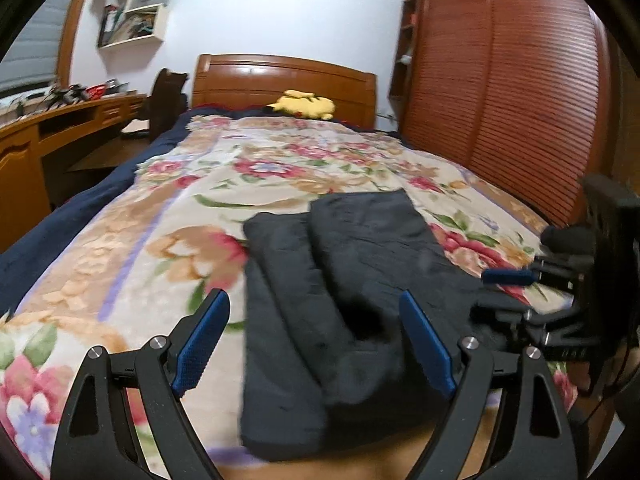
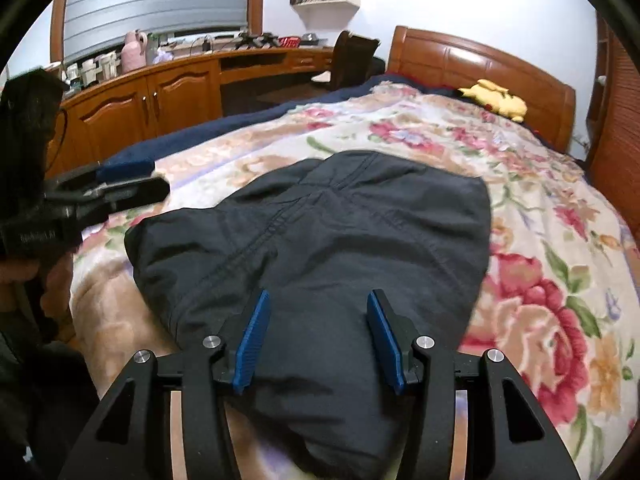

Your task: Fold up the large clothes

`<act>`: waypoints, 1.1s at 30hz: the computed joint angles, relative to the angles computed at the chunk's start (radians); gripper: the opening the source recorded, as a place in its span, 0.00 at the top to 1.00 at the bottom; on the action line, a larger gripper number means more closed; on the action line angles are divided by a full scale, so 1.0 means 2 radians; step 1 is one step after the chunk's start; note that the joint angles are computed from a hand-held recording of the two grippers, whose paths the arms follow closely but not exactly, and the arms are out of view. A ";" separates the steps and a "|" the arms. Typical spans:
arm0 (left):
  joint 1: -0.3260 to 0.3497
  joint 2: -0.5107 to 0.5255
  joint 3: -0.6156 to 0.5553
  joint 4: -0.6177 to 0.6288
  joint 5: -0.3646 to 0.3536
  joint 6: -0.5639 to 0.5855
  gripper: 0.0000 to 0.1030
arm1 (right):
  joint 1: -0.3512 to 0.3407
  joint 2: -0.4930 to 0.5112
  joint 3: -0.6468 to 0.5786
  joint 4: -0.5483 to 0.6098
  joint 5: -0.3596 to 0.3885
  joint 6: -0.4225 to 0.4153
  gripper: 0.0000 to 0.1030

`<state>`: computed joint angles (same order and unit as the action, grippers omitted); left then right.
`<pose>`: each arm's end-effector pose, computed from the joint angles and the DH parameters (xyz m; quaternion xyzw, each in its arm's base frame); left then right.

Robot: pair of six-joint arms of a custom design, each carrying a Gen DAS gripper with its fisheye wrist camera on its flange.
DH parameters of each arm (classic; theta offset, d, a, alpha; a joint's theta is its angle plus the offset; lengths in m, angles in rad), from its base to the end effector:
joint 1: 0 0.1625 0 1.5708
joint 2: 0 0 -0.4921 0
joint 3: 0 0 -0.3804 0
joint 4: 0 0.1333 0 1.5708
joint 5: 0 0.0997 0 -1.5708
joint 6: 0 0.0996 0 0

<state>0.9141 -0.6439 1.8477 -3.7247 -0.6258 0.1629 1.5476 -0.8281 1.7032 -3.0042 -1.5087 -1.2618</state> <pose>-0.2185 -0.6340 0.1500 0.1246 0.8092 -0.4938 0.2929 0.1229 -0.7169 0.2015 0.5647 -0.7774 0.2384 0.1411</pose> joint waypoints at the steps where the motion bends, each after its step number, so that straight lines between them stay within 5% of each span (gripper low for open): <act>1: -0.001 0.002 -0.002 0.003 -0.002 0.002 0.15 | -0.003 -0.002 0.006 -0.012 0.003 -0.003 0.49; 8: -0.005 0.010 -0.008 0.015 -0.027 0.004 0.17 | -0.022 -0.006 0.016 -0.056 0.022 0.012 0.49; 10: -0.003 0.008 -0.008 0.026 -0.036 -0.005 0.32 | -0.028 -0.003 0.009 -0.048 0.034 0.034 0.49; 13: -0.002 0.011 -0.012 0.035 -0.031 -0.012 0.44 | -0.033 0.005 -0.019 -0.003 0.047 0.082 0.49; 15: -0.001 0.012 -0.014 0.040 -0.031 -0.016 0.48 | -0.032 0.017 -0.025 -0.027 0.047 0.081 0.49; 17: -0.002 0.017 -0.017 0.041 -0.025 -0.015 0.49 | -0.034 0.027 -0.027 -0.057 0.051 0.068 0.48; 21: -0.004 0.028 -0.022 0.048 -0.007 -0.013 0.49 | -0.048 0.025 -0.039 -0.009 0.087 0.092 0.47; 29: -0.005 0.035 -0.025 0.055 -0.001 -0.016 0.54 | -0.060 0.010 -0.044 0.021 0.083 0.070 0.46; 33: -0.008 0.039 -0.028 0.055 0.001 -0.002 0.79 | -0.061 0.007 -0.050 0.026 0.068 0.064 0.46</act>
